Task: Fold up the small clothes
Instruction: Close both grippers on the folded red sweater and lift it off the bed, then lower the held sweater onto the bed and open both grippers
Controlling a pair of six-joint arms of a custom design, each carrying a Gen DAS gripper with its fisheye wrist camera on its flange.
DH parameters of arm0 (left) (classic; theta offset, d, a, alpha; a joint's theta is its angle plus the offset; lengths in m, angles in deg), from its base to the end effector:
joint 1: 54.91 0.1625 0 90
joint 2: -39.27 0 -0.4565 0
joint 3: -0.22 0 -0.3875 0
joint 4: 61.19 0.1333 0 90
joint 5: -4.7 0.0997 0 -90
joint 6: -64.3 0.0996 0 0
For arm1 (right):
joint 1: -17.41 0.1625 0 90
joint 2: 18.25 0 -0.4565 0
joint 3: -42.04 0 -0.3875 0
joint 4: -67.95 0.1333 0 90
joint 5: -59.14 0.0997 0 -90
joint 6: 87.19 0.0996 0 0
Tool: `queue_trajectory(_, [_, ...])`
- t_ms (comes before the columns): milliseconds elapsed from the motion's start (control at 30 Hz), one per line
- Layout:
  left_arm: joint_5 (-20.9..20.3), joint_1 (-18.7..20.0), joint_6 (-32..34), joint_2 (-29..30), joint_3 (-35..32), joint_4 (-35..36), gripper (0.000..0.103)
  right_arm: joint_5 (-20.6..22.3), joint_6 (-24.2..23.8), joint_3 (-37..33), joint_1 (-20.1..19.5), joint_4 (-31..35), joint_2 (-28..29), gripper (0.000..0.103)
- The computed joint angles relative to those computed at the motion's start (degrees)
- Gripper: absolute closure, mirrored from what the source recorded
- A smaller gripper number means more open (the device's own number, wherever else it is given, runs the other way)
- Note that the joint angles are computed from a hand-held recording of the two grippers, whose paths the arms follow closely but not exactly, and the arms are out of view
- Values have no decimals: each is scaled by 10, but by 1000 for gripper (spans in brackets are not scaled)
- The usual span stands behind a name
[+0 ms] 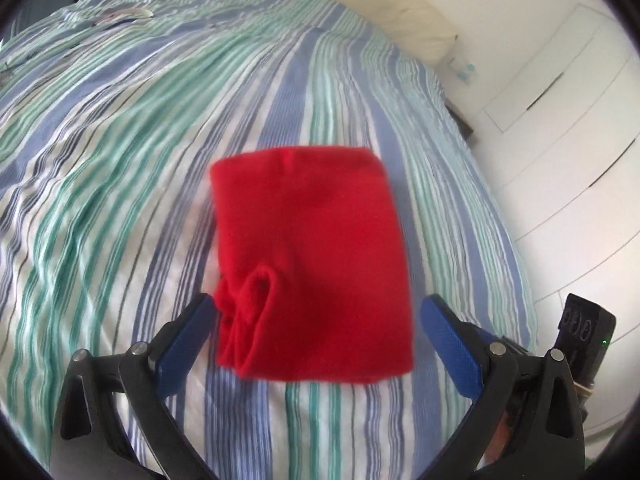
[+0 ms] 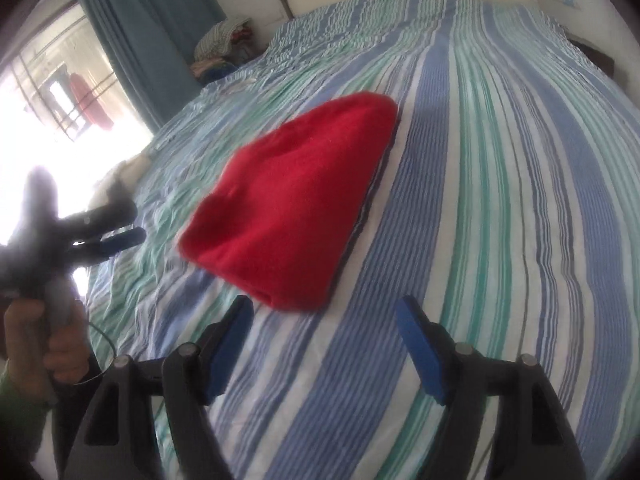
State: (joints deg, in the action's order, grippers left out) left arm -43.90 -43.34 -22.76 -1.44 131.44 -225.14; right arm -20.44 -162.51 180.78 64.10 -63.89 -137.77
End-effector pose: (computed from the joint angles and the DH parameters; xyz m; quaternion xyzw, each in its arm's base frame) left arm -0.3684 -0.2787 -0.0273 -0.0189 0.9269 -0.3300 0.1778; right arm -0.0756 -0.3008 0.3801 0.2864 -0.9338 0.1762 0.1225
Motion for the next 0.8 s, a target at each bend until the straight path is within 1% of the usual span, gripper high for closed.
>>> queue_trajectory(33, [-2, 24, 13, 1, -14, 32, 1, 3, 27, -6, 26, -12, 23, 20])
queue_trajectory(67, [-2, 45, 16, 3, -28, 74, 1, -2, 56, -9, 57, -34, 51, 18])
queue_trajectory(100, [-4, 64, 14, 6, -40, 120, 1, -11, 83, -14, 84, -59, 83, 17])
queue_trajectory(133, [-9, 79, 11, 10, -47, 150, 1, -21, 112, -21, 106, -87, 115, 17])
queue_trajectory(167, [-17, 92, 10, 15, -47, 157, 1, -35, 144, -30, 124, -110, 150, 17])
queue_trajectory(200, [-28, 101, 17, 20, -41, 139, 1, -53, 178, -42, 139, -130, 186, 17])
queue_trajectory(233, [-35, 108, 30, 26, -30, 99, 1, -68, 214, -55, 149, -143, 219, 17])
queue_trajectory(300, [-32, 111, 55, 38, -22, 39, 1, -94, 280, -83, 154, -145, 279, 17])
queue_trajectory(333, [-34, 114, 74, 46, -19, 5, 1, -97, 304, -93, 152, -142, 301, 15])
queue_trajectory(367, [-43, 120, 101, 57, -15, -48, 1, -80, 310, -99, 146, -131, 313, 15])
queue_trajectory(400, [-57, 126, 122, 68, -14, -92, 4, -53, 300, -102, 140, -118, 318, 25])
queue_trajectory(433, [-64, 131, 139, 77, -17, -111, 29, -38, 293, -105, 139, -97, 323, 59])
queue_trajectory(467, [-70, 133, 160, 82, -21, -126, 64, -46, 298, -101, 144, -100, 328, 66])
queue_trajectory(500, [-84, 136, 172, 83, -22, -151, 73, -67, 297, -91, 156, -127, 326, 68])
queue_trajectory(533, [-87, 133, 170, 79, -27, -151, 78, -83, 287, -77, 169, -160, 321, 72])
queue_trajectory(567, [-78, 127, 173, 69, -33, -136, 79, -95, 276, -65, 184, -184, 313, 73])
queue_trajectory(600, [-68, 118, 185, 60, -39, -129, 79, -97, 265, -59, 196, -194, 301, 75])
queue_trajectory(700, [-31, 95, 225, 25, -68, -101, 79, -63, 246, -68, 225, -169, 252, 75])
queue_trajectory(800, [1, 75, 263, -5, -97, -88, 79, -23, 252, -102, 258, -122, 208, 75])
